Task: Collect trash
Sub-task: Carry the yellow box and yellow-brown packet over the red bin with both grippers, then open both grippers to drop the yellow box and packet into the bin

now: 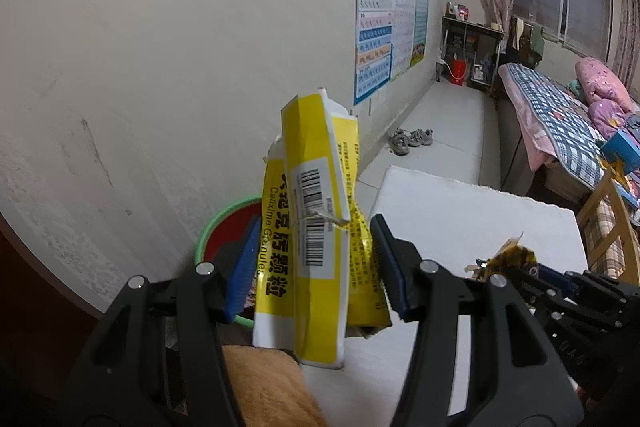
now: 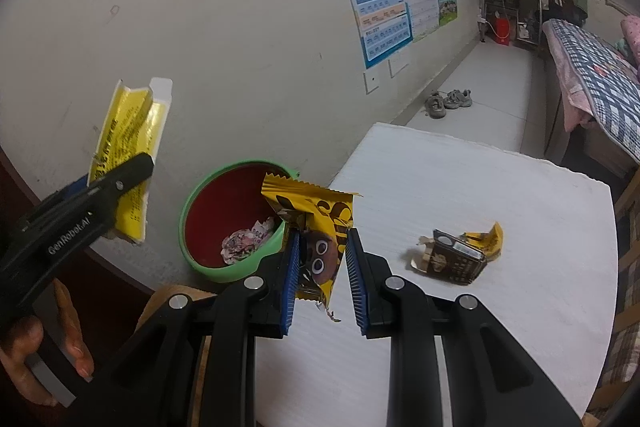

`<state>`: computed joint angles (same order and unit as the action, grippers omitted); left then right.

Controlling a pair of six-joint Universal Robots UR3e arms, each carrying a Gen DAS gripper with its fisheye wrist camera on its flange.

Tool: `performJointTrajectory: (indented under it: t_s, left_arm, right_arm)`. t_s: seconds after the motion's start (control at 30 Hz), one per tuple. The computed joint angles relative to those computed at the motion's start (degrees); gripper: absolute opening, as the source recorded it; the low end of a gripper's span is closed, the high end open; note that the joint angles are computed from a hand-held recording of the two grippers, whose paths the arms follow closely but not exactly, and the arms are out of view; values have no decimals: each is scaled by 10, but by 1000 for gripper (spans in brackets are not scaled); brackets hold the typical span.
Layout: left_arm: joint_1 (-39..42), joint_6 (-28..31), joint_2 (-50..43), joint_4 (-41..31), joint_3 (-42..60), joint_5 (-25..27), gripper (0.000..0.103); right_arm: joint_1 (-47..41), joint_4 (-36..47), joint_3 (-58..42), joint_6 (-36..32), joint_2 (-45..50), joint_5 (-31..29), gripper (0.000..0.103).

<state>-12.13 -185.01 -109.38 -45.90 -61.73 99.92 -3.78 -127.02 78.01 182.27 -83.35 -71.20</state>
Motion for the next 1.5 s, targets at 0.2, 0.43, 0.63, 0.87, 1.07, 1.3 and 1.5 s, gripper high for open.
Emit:
performJointTrajectory:
  t_s: [0.2, 0.43, 0.63, 0.87, 1.07, 1.3, 1.5]
  left_arm:
    - [15, 0, 9, 7, -4, -5, 52]
    - [35, 1, 22, 18, -22, -10, 52]
    - [54, -1, 26, 20, -33, -9, 52]
    - [72, -5, 27, 13, -44, -12, 52]
    - [83, -7, 18, 10, -50, -17, 52]
    - [95, -5, -8, -2, -37, -25, 52]
    - [111, -4, -48, -25, -1, -41, 52]
  right_arm:
    - [23, 11, -47, 3, 36, -8, 24]
    - [40, 23, -100, 5, 78, -7, 24]
    - [54, 36, -160, 6, 117, -7, 24]
    - [69, 61, -259, 9, 179, -3, 24]
    - [81, 93, -351, 10, 239, 2, 24]
    - [91, 141, -455, 10, 307, 4, 24]
    - [100, 217, -617, 4, 404, 7, 24]
